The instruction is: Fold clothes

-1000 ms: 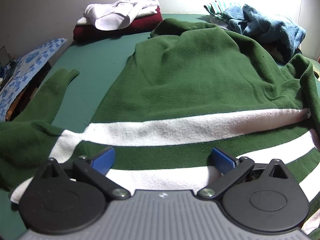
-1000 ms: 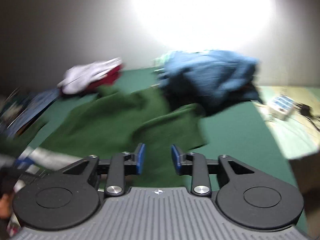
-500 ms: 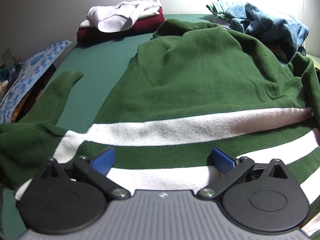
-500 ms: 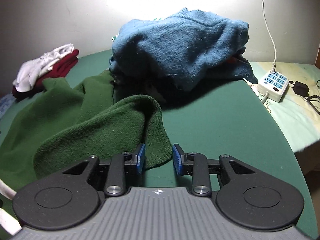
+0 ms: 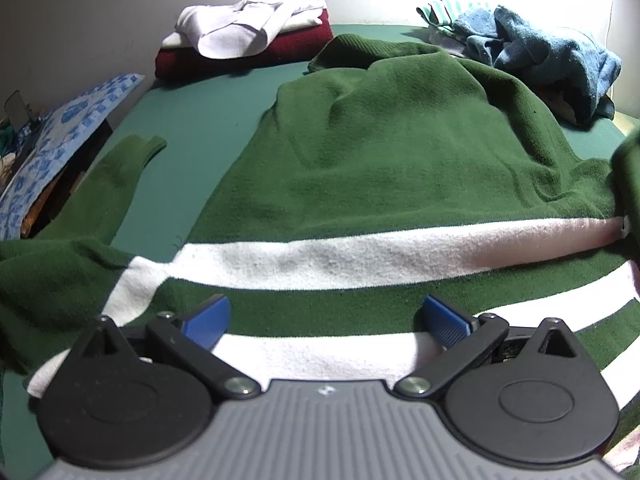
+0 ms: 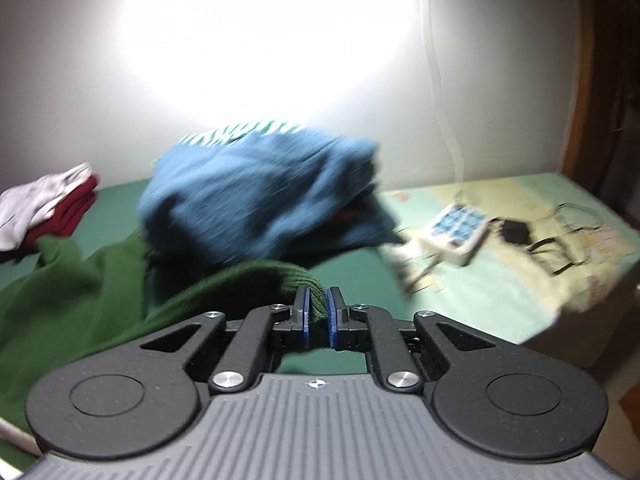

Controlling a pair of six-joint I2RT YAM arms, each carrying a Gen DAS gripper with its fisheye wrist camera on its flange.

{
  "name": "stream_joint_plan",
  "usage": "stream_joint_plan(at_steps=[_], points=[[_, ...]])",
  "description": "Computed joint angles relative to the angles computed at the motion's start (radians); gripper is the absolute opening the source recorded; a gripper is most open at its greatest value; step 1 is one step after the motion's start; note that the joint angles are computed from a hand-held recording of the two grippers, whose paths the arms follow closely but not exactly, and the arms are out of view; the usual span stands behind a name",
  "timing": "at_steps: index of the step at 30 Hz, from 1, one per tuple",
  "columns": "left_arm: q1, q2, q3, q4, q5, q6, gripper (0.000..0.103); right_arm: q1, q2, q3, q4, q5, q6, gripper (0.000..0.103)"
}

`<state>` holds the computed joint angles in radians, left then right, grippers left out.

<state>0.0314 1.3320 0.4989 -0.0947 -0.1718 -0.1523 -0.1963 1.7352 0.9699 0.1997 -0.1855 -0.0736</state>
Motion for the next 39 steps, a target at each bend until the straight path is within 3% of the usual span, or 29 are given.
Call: stream_joint_plan(at_steps=[7,14,17,18,20,23,26,29,33,39], points=[[0.003,0.003,0.005,-0.003,0.003,0.014,0.102,-0.108,-0.01,0.097,-0.026,0.139,-0.11,0.009],[-0.017,0.003,0.006,-0.008,-0.025,0.007,0.102,-0.136,0.139,0.132,0.092,0.346,-0.274,0.01],[-0.019,0.007,0.012,-0.014,-0.028,0.008,0.102,-0.144,0.164,0.095,0.117,0.364,-0.299,0.024],[-0.019,0.008,0.015,-0.016,-0.028,0.01,0.102,-0.151,0.15,0.073,0.114,0.34,-0.277,0.035],[-0.015,0.013,0.025,-0.029,-0.022,0.013,0.102,-0.171,0.107,0.029,0.081,0.254,-0.227,0.039],[0.0,0.011,0.046,-0.068,0.008,0.019,0.102,-0.23,-0.001,0.019,-0.21,-0.072,-0.186,0.033],[0.007,-0.059,0.035,-0.112,0.078,0.041,0.1,-0.261,-0.056,0.018,-0.501,-0.277,-0.239,0.033],[-0.023,-0.165,0.017,-0.184,0.141,0.092,0.101,-0.258,-0.098,-0.03,-0.675,-0.356,-0.296,0.033],[-0.082,-0.246,0.016,-0.289,0.169,0.143,0.102,-0.214,-0.13,-0.092,-0.771,-0.384,-0.297,0.033],[-0.123,-0.334,-0.004,-0.4,0.201,0.125,0.102,-0.169,-0.176,-0.166,-0.729,-0.436,-0.207,0.039]])
